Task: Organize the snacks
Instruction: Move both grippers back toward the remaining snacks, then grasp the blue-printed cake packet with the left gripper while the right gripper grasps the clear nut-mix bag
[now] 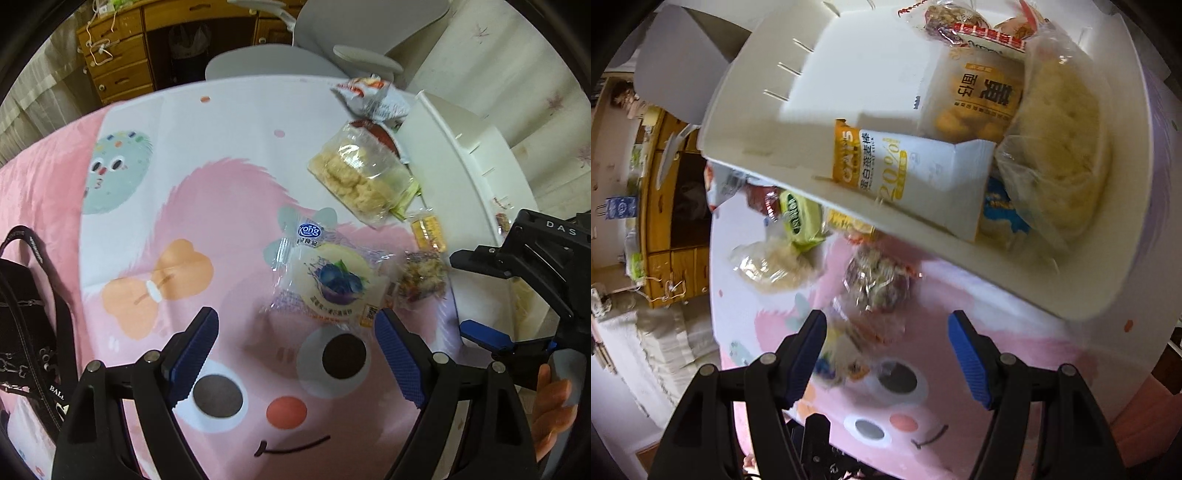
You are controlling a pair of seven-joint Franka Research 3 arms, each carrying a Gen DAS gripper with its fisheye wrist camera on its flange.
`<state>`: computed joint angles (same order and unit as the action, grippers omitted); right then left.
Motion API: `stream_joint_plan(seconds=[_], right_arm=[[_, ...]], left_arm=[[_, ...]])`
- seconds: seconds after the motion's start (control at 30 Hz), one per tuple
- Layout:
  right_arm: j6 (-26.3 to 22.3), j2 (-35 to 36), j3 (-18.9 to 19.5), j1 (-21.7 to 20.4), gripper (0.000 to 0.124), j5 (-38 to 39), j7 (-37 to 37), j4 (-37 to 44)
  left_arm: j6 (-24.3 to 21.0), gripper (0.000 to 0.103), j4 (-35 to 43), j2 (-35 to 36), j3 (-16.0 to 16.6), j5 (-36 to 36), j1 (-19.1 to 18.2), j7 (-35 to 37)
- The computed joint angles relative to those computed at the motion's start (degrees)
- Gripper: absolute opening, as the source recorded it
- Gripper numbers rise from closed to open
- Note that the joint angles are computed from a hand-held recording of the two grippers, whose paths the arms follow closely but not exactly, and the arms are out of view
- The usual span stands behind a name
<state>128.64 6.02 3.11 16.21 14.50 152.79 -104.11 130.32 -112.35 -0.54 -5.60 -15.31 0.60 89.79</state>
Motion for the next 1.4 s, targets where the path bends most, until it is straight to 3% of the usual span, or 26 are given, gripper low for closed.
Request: stream_joint_plan(seconds=[0.57,0.9,0.97,1.1,1.4], right_arm=[[-7.33,11.21,-1.14,1.24,0.068,-4.08,-2.10,12.09],[-9.50,15.13,-1.23,1.70,0.051,-3.56,-5.21,17.21],[-8.37,15.25,-1.02,1.51,0.044,-2.70,-6.60,17.06],[-9.30,16.81,-1.13,1.84,0.044,-2.58,-6.81,19.33],[-8.62,12.53,-1.22,0.98,0.042,-1.29,-8.70,13.96]], left_arm=[[-1.93,0.091,7.94,10.21,-2.68,-1.09,1.02,0.30],[0.12,0.091,9.71,13.06,-3.86,-2.60,1.30,-0.51],[0.67,0.088,9.48,13.01,-4.01,-3.02,1.43,-0.85],[1.23,0.071,7.84,11.52,-4.22,-4.47,1.93,0.11],[0.84,0.058,6.76,9.67,-3.18,-3.22,1.40,-3.44]])
